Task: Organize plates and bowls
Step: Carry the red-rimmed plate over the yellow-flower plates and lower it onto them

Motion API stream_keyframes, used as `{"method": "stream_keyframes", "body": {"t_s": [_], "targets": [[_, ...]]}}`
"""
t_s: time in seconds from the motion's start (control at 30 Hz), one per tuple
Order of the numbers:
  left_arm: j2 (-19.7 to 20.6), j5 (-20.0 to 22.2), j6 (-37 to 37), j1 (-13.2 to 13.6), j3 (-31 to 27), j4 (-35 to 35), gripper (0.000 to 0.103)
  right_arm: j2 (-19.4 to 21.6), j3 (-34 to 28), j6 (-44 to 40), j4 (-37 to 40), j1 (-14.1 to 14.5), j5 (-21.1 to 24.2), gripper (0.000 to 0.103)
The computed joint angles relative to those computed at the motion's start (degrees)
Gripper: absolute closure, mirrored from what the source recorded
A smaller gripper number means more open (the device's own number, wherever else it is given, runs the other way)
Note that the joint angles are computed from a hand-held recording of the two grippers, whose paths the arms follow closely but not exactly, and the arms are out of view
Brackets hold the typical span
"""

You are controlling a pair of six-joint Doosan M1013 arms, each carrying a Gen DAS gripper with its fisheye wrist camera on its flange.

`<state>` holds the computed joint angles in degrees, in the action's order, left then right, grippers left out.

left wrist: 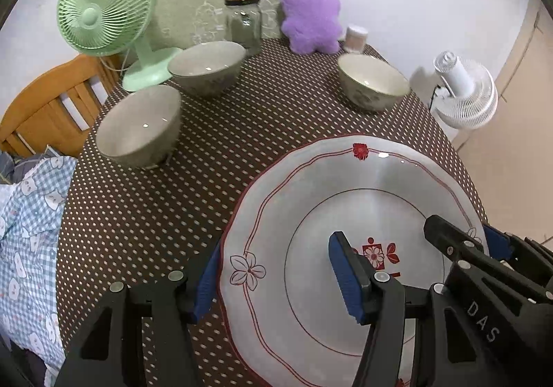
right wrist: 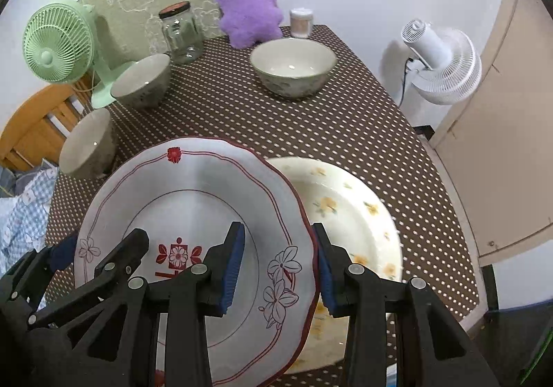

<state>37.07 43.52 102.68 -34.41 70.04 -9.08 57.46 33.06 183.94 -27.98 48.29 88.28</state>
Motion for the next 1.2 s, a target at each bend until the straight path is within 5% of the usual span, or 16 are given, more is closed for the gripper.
{"method": "stream_keyframes", "body": {"t_s": [0.57, 0.93, 1.2], "targets": [[1.8, 3.8, -13.3, -4.9, -0.7, 6.4, 0.043, -10.5, 21.5, -2.1, 4.6, -1.9, -11.7, 0.060], [1.2, 2.4, -24.1, -7.1, 1.6, 14.3, 0.043, -12.2, 26.1, -8.1, 7.7, -3.0, -16.5, 0.060], [1.7, 3.1, -28.2, -7.7, 1.0, 17.4, 0.045, -12.0, 25.9, -9.7, 7.6, -3.2, -15.9, 0.061]]}}
